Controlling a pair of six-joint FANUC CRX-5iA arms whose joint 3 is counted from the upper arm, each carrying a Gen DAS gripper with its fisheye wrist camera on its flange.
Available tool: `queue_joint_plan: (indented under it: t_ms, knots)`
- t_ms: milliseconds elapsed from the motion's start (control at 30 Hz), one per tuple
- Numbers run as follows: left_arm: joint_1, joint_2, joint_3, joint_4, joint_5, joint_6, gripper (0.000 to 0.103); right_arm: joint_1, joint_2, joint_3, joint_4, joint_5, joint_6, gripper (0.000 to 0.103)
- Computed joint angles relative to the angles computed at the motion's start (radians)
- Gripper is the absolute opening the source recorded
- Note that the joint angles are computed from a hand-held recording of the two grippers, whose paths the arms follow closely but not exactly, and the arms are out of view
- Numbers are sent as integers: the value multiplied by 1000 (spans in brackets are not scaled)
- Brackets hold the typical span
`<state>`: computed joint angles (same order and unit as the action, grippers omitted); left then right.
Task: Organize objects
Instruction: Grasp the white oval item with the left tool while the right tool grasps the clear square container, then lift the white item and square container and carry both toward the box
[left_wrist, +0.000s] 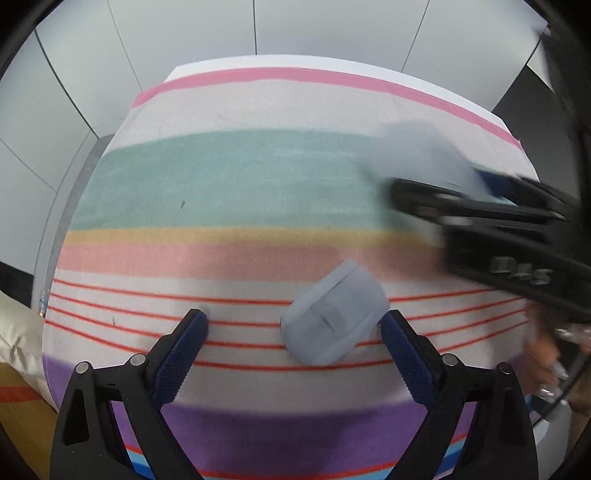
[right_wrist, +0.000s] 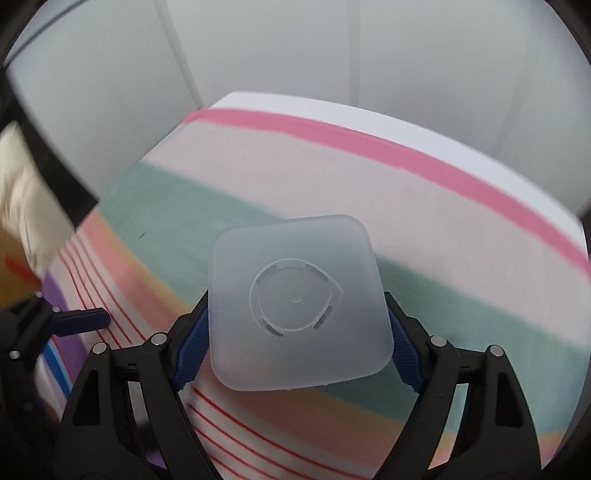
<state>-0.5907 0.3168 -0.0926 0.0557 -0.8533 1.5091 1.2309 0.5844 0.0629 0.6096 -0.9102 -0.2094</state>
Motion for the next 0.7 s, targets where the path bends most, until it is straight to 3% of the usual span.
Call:
queue_joint_plan:
  t_ms: [167, 200, 233, 400, 700]
  knots:
    - [-24, 14, 30, -34, 12, -7, 72, 69, -107, -128, -35, -108, -211, 85]
    - [-27, 12, 29, -34, 16, -11, 59, 83, -130, -154, -34, -112, -245, 85]
    - [-30, 8, 26, -30, 27, -24, 37, 102, -150, -177, -30, -124, -278, 85]
    - [-84, 15, 70, -108, -17, 37, 36, 138, -159, -152, -71, -203, -277, 85]
    - [-81, -27, 117, -140, -87, 117, 36, 143, -121, -13, -95, -351, -200, 85]
